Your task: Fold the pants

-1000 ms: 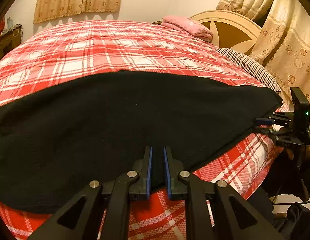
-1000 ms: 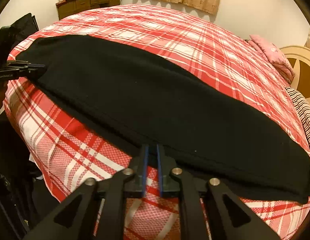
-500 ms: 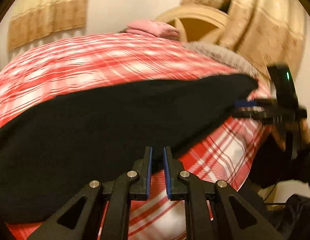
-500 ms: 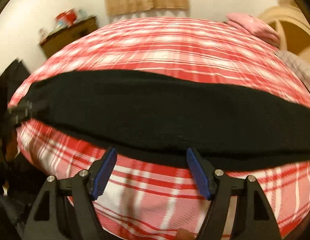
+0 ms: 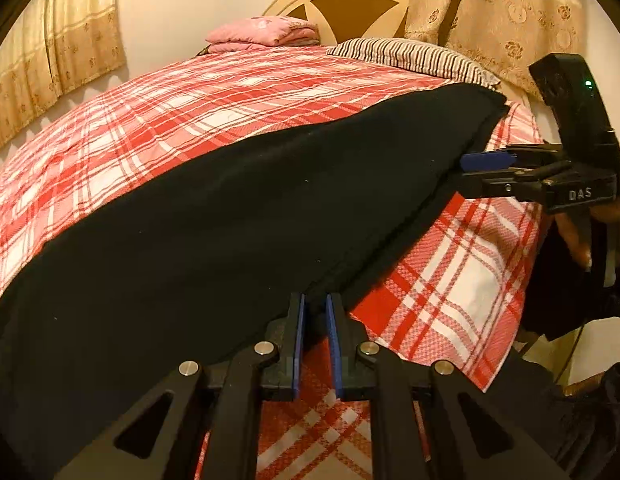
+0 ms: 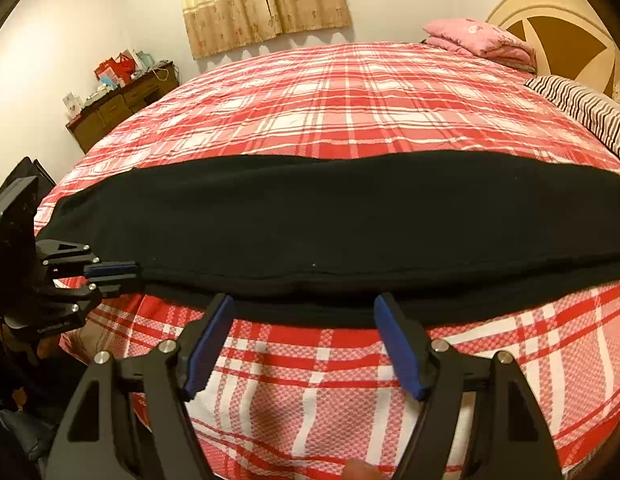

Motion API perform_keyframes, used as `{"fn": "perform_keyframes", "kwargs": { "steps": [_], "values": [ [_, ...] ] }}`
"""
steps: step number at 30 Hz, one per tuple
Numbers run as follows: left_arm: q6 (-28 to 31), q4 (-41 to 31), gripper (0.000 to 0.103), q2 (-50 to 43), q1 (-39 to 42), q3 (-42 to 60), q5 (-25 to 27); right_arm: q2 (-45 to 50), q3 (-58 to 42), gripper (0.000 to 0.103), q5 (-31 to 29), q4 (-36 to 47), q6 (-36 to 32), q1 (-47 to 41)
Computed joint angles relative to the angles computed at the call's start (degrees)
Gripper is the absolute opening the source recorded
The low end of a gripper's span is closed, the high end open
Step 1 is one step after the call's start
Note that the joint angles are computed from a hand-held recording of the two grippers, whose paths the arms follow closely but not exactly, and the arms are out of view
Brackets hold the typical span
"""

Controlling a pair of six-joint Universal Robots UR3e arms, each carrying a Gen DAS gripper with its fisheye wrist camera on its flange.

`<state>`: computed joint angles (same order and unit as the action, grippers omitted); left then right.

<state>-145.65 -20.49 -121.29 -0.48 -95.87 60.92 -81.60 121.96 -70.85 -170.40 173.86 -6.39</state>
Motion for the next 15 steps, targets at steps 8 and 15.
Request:
{"fn": "perform_keyframes", "kwargs": {
  "steps": [8, 15],
  "values": [
    [-0.5, 0.5, 0.002, -1.1, -1.4, 1.9, 1.8, -0.3, 2.0, 0.075, 2.1, -2.3, -0.7, -1.3],
    [3.1, -3.0, 0.0, 5.6, 4.0, -5.0, -7.2, -1.1, 4.0, 0.075, 4.7, -4.6, -1.1, -3.2]
  ]
}}
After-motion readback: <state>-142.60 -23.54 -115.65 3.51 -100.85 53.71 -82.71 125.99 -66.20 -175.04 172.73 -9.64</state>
